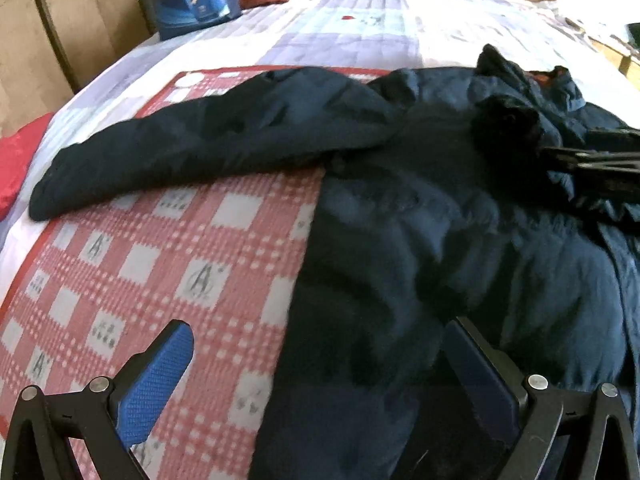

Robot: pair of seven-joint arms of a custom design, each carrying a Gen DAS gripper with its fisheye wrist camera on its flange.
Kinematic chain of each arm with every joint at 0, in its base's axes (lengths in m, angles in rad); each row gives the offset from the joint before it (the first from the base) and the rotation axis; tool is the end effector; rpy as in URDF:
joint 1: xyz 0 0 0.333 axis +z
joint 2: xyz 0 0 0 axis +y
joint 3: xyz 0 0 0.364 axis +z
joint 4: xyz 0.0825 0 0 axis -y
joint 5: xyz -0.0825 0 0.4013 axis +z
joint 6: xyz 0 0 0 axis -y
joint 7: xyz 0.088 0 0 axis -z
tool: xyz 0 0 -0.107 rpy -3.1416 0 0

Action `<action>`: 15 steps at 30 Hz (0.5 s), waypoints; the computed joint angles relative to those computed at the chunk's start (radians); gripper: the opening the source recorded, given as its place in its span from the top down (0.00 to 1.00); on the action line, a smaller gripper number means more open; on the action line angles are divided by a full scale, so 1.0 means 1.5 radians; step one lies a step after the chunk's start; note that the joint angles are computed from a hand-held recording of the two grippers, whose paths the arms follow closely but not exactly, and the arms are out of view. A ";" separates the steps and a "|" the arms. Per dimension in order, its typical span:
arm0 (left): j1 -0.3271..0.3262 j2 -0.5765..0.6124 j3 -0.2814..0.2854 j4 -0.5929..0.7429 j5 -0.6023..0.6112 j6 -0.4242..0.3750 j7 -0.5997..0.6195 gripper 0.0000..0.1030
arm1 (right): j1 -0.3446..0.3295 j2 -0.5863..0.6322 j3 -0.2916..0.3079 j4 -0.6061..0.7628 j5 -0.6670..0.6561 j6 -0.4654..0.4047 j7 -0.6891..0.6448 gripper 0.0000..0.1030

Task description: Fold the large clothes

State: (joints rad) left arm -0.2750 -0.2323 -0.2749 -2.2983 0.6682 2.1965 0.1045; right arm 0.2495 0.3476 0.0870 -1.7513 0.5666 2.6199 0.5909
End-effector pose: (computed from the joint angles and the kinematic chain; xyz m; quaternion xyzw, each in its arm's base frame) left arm 0.4298 -0.2458 0.4970 -0.8290 0.4650 -0.1175 0.2877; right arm 0.6836 0.2180 0.4645 -0.8907 0.3198 -0.1255 0.2978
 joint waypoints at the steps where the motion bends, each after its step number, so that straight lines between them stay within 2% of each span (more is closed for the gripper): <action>1: 0.001 0.005 0.001 0.007 0.002 0.002 0.004 0.00 | -0.009 -0.009 0.003 -0.006 0.018 0.002 -0.005 0.23; 2: 0.004 0.015 0.002 0.018 0.008 0.006 0.008 0.00 | -0.024 -0.019 0.004 -0.008 0.041 -0.001 -0.013 0.23; 4: 0.010 0.042 0.005 0.049 0.025 0.017 0.015 0.00 | -0.031 -0.028 -0.015 -0.016 0.044 0.051 -0.003 0.23; 6: 0.013 0.069 0.007 0.079 0.035 0.023 0.021 0.00 | -0.018 -0.016 -0.057 -0.010 -0.015 0.110 0.056 0.23; 8: 0.016 0.103 0.012 0.117 0.041 0.035 0.030 0.00 | -0.004 0.012 -0.115 0.021 -0.101 0.123 0.149 0.23; 11: 0.015 0.167 0.017 0.191 0.062 0.046 0.040 0.00 | -0.007 0.068 -0.173 0.087 -0.187 0.099 0.257 0.23; 13: 0.011 0.214 0.023 0.249 0.075 0.049 0.051 0.00 | -0.026 0.095 -0.179 0.120 -0.214 0.080 0.286 0.23; 15: 0.003 0.272 0.031 0.323 0.086 0.052 0.069 0.00 | -0.050 0.124 -0.176 0.158 -0.231 0.036 0.301 0.23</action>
